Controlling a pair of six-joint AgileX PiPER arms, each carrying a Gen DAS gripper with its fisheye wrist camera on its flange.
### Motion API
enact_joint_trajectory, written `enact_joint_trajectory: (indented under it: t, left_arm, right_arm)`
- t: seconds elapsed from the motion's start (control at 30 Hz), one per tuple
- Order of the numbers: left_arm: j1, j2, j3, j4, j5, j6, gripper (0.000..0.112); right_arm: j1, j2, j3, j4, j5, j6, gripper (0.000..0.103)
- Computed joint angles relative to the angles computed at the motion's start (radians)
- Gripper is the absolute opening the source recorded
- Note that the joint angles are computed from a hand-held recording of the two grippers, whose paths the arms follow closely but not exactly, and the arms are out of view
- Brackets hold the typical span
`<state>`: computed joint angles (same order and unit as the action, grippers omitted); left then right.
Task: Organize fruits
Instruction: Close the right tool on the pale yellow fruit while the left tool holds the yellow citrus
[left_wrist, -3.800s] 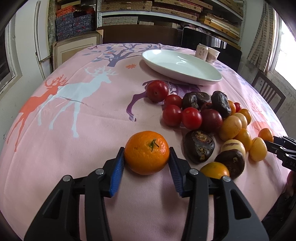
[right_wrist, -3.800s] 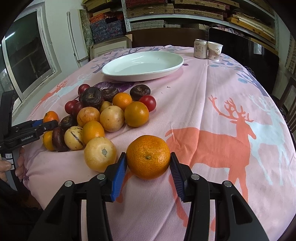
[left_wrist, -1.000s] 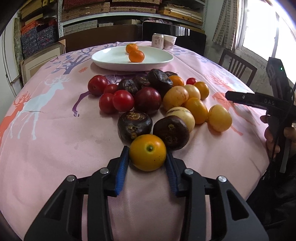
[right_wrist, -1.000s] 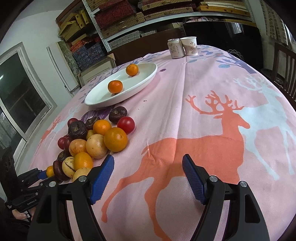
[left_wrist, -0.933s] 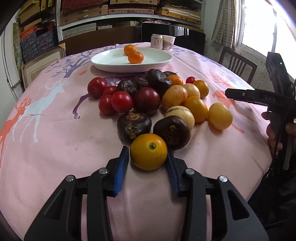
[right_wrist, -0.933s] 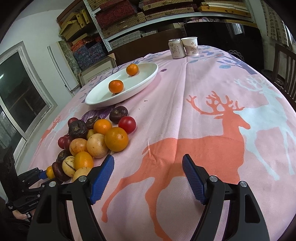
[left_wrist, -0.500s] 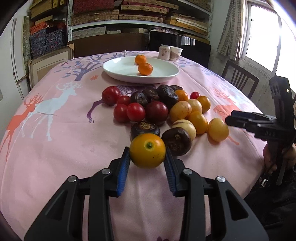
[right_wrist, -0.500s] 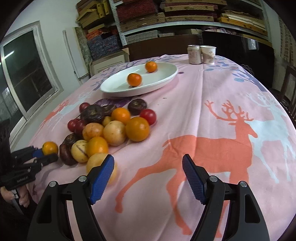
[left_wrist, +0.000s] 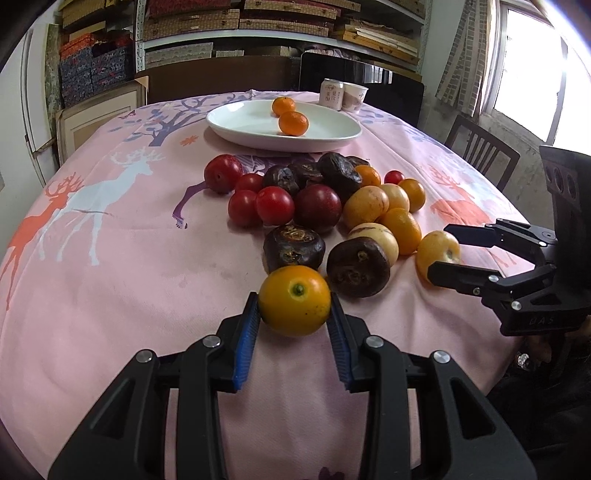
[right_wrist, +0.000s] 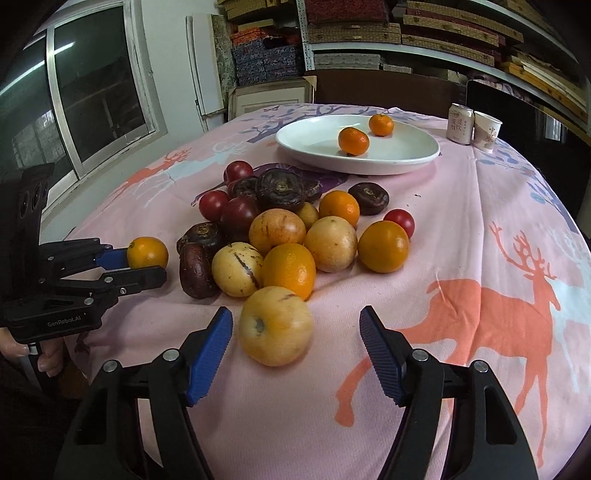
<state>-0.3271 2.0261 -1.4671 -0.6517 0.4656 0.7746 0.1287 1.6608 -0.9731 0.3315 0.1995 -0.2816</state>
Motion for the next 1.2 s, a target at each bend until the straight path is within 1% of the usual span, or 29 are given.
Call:
enact_joint_trajectory:
  t: [0.13,0.17,0.27,0.37,0.4,0.43,0.47,0.5,0.53,0.57,0.77,1.03,1.2]
  left_arm:
    - [0.004,0.009,-0.006,0.003,0.005,-0.005,0.035]
    - [0.004,0.010,-0.007,0.001,0.005,-0.003,0.035]
    - [0.004,0.011,-0.004,-0.005,0.005,0.005,0.035]
    - [0.003,0.013,-0.004,-0.002,0.007,0.003,0.035]
    - [0.003,0.014,-0.005,-0.001,0.007,0.002,0.036]
    - [0.002,0.014,-0.006,0.002,0.008,0.000,0.036]
    - [0.001,0.015,-0.007,0.006,0.009,-0.004,0.036]
    - [0.000,0.015,-0.006,0.007,0.009,-0.005,0.035]
    - [0.000,0.015,-0.006,0.009,0.009,-0.007,0.036]
    - [0.000,0.016,-0.007,0.010,0.010,-0.008,0.036]
    - [0.000,0.016,-0.007,0.010,0.009,-0.009,0.036]
    - [0.000,0.017,-0.009,0.011,0.011,-0.009,0.036]
    - [-0.004,0.016,-0.002,0.009,0.002,-0.005,0.036]
  right_arm:
    - [0.025,0.001,0.001,-0.184,-0.012,0.169,0.071]
    - [0.021,0.006,-0.005,-0.185,-0.006,0.175,0.069]
    - [0.001,0.021,-0.023,-0.102,0.020,0.108,0.063]
    - [-0.014,0.029,-0.028,-0.049,0.030,0.073,0.061]
    - [-0.021,0.032,-0.029,-0.005,0.031,0.034,0.061]
    - [-0.029,0.035,-0.030,0.044,0.034,-0.012,0.058]
    - [-0.033,0.039,-0.034,0.068,0.041,-0.033,0.050]
    - [-0.032,0.038,-0.030,0.052,0.033,-0.016,0.047]
    - [-0.034,0.036,-0.025,0.072,0.027,-0.036,0.042]
    - [-0.039,0.036,-0.023,0.119,0.029,-0.082,0.042]
    - [-0.048,0.025,-0.006,0.212,0.015,-0.174,0.042]
    - [-0.061,0.013,0.009,0.285,0.005,-0.230,0.042]
    - [-0.067,0.007,0.014,0.289,0.002,-0.225,0.042]
